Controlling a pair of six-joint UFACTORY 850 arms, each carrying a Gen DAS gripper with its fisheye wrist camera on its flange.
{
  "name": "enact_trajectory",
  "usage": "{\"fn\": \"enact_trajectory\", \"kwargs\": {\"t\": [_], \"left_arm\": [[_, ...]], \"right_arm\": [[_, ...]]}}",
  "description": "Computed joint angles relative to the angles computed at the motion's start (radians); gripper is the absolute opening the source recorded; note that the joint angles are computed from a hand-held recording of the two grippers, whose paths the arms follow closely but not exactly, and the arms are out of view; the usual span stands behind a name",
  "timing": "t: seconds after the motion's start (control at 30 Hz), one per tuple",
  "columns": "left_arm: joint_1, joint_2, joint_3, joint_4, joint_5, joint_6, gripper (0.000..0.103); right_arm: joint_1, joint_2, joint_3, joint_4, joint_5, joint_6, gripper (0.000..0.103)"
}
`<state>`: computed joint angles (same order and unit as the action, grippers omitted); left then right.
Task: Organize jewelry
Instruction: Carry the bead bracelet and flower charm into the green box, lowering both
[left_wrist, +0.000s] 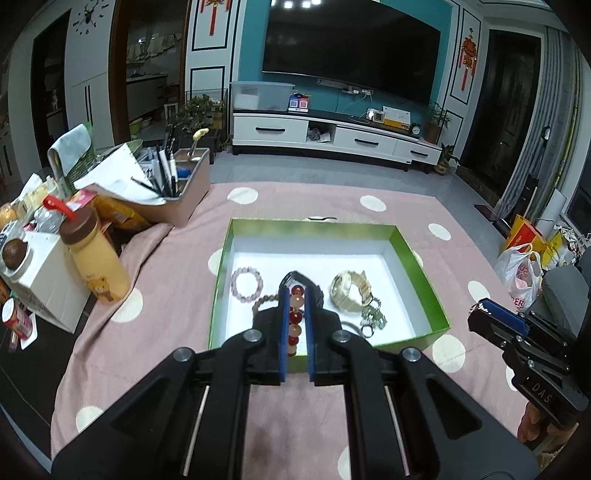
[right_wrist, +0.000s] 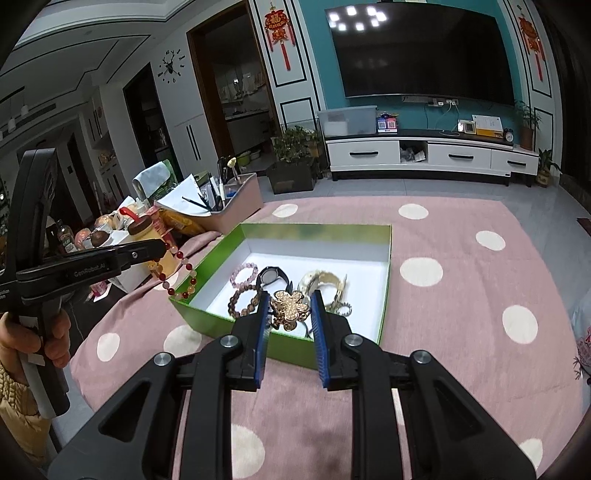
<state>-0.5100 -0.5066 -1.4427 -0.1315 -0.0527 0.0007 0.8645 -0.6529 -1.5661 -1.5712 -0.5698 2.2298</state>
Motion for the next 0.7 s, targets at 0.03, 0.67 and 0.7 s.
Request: {"fn": "enact_trajectory", "kwargs": {"t": [0.03, 0.67, 0.7], "left_arm": [[-0.001, -0.008, -0.014, -0.001, -0.001, 0.001, 0.007], [-0.024, -0.183, -0.261, -0.014, -0.124, 0.057, 0.007], [-0.026, -0.193, -0.276, -0.004, -0.132, 0.050, 0.007]], "right_arm": [[-0.002, -0.001, -0.003, 0.000, 0.001, -0.004, 0.022], [-0.057, -0.038, -0.072, 0.059, 0.011, -0.101, 0.022], [-0.060, -0.040, -0.076, 0.064, 0.012, -0.108, 0.022]]}}
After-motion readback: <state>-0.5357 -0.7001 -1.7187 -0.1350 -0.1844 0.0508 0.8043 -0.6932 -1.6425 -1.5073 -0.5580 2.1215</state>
